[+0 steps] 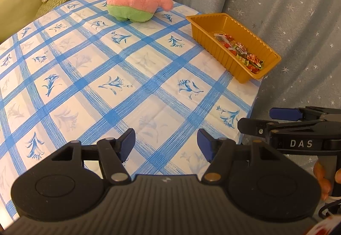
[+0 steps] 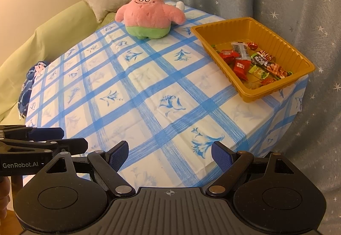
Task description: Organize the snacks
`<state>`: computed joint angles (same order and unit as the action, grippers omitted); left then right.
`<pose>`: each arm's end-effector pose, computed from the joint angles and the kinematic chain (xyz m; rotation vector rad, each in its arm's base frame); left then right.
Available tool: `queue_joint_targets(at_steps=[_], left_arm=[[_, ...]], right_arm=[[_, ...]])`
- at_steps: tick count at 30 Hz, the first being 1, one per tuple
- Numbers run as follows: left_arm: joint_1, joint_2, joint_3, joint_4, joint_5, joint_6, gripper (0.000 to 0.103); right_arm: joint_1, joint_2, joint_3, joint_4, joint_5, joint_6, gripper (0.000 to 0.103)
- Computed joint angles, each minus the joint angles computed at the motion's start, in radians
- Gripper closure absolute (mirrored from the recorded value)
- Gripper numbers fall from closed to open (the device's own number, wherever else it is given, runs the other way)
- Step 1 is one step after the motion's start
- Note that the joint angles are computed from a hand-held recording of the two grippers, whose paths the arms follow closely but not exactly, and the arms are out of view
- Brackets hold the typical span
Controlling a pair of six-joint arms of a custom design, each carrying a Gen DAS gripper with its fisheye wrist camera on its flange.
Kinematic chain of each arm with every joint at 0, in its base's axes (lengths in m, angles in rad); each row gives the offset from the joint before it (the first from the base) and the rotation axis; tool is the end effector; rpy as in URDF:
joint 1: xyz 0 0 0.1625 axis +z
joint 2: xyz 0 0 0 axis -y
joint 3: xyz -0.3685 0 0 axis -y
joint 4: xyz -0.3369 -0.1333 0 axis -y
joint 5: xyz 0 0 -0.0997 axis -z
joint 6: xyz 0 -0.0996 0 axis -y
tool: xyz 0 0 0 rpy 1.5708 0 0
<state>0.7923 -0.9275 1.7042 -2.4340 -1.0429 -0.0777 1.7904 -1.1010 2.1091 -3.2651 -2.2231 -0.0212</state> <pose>-0.2683 -0.5333 0.1441 0.8864 2.5163 -0.4043 0.1743 -0.4466 0.2081 0.0004 -2.4231 0.9357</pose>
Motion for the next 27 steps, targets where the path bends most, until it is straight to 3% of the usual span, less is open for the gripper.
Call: queue_joint_targets(at_steps=[27], left_arm=[[-0.004, -0.002, 0.004, -0.002, 0.0, -0.002, 0.041]], right_arm=[[-0.003, -0.006, -0.003, 0.0, 0.007, -0.009, 0.018]])
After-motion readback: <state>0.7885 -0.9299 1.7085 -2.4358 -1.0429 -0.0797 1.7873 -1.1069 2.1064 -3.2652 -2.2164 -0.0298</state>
